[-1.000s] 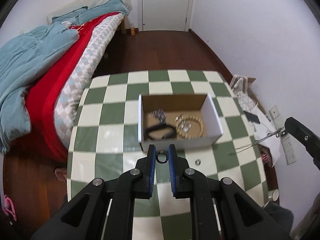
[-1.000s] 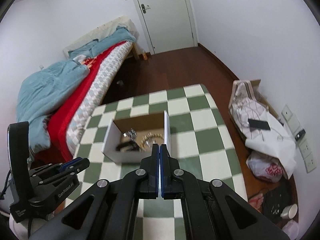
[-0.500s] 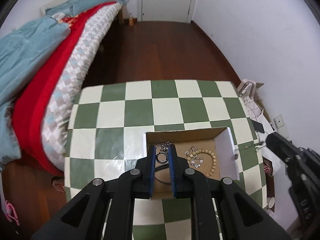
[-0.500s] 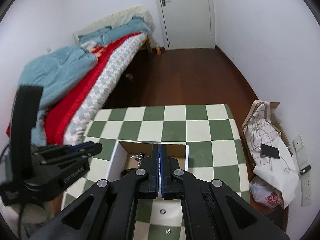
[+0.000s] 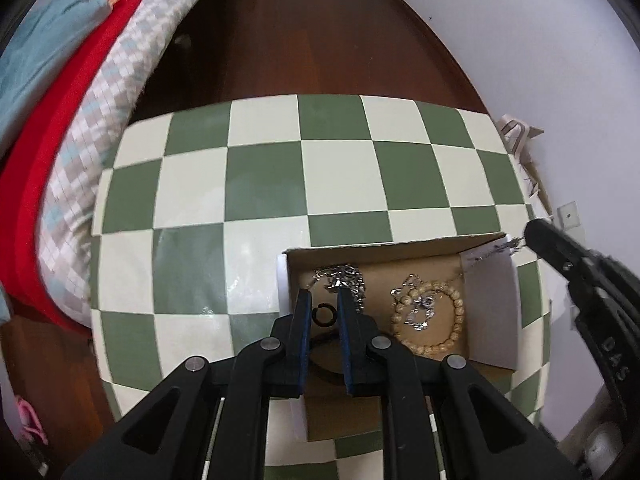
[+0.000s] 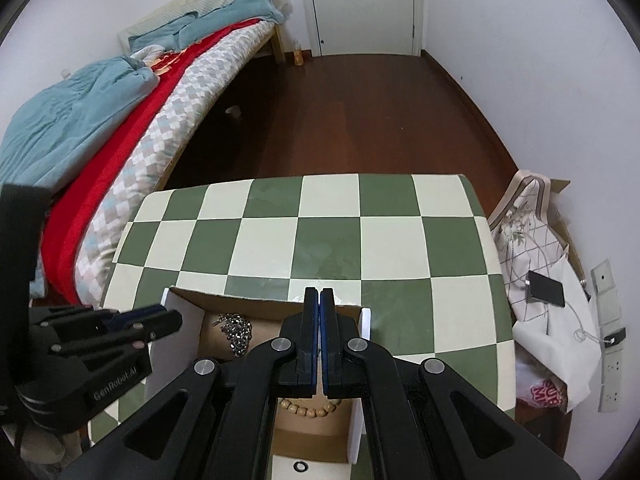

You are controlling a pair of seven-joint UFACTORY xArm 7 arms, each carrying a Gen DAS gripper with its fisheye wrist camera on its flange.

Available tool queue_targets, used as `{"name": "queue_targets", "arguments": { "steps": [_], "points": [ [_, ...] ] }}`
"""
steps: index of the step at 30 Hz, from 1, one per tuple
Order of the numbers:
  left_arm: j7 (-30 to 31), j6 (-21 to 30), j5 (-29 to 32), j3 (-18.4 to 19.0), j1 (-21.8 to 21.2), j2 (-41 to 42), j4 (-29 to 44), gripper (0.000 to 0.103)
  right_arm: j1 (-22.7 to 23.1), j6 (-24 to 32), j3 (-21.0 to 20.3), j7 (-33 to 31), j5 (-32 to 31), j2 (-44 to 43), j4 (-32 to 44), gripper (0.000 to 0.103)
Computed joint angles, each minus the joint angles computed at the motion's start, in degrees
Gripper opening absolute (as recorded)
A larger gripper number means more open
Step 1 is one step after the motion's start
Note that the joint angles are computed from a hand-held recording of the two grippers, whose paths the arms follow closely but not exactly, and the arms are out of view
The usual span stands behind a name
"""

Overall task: Organize jewelry
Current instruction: 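Carry the black ring into the white box and open both tools, then lift both tools up and away from the box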

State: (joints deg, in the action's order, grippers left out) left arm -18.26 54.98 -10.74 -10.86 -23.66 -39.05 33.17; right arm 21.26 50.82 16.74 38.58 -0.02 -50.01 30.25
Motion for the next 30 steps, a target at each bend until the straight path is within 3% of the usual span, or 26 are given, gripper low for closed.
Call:
{"name": "queue_targets", "arguments": {
  "steps": [1, 3, 5, 7, 9, 11, 13, 14, 15, 17, 22, 30],
  "points": [
    [-0.14, -0.32, -0.11, 0.10, 0.10, -0.04, -0.01, 0.016, 0.24, -0.27, -0.61, -0.37, 0.50, 0.63, -0.04, 0.001],
    [-1.55, -0.59, 0.55, -0.37, 0.88, -0.78, -0.05, 0.034, 0.21, -0.24, -1.28, -0.41, 1.25, 1.60, 0.10, 0.001],
    [-2.22, -1.08, 0.69, -0.20, 1.19, -1.38, -0.06, 0.079, 0.54, 0.33, -2.11, -0.82, 2.30, 2.44, 0.40, 0.002],
    [-3.23, -1.11, 1.56, -0.38, 1.91, -2.52, 0.05, 0.084, 0.42, 1.07, -2.28, -0.99, 2.62, 2.70, 0.49, 0.017],
    [-3.90, -0.77, 2.00, -0.23, 2.33, -3.70, 0.28, 0.086, 0.28, 1.71, -2.07, -0.69, 2.69, 2.02, 0.45, 0.057],
    [-4.56, 0.24, 3.71, -0.95, 3.14, -4.52, 0.90, 0.100, 0.22, 2.77, -1.59, -0.21, 2.55, 0.77, 0.33, 0.064],
    [-5.62, 0.75, 6.30, -2.42, 4.18, -5.93, 1.05, 0.101, 0.28, 4.32, -1.20, 0.05, 2.42, 0.05, 0.57, 0.065],
    [-6.15, 0.98, 7.62, -3.14, 4.65, -6.57, 1.01, 0.101, 0.45, 5.16, -1.06, 0.26, 2.58, -0.35, 0.58, 0.071],
    [-6.74, 1.36, 8.87, -3.84, 5.02, -7.41, 0.83, 0.102, 0.51, 6.16, -0.84, 0.45, 2.58, -0.56, 0.76, 0.084],
    [-7.76, 2.00, 10.50, -4.62, 5.33, -9.03, 0.10, 0.102, 0.96, 8.32, -0.11, 0.86, 2.61, -1.06, 0.89, 0.097],
    [-10.17, 4.64, 11.88, -5.68, 4.69, -13.41, -2.61, 0.102, 2.89, 12.89, 1.55, 2.46, 3.55, -2.66, 0.14, 0.103],
    [-12.84, 9.77, 13.06, -8.24, 1.94, -19.10, -5.26, 0.102, 5.44, 18.08, 3.52, 6.19, 4.45, -6.88, -1.06, 0.103]
  ]
}}
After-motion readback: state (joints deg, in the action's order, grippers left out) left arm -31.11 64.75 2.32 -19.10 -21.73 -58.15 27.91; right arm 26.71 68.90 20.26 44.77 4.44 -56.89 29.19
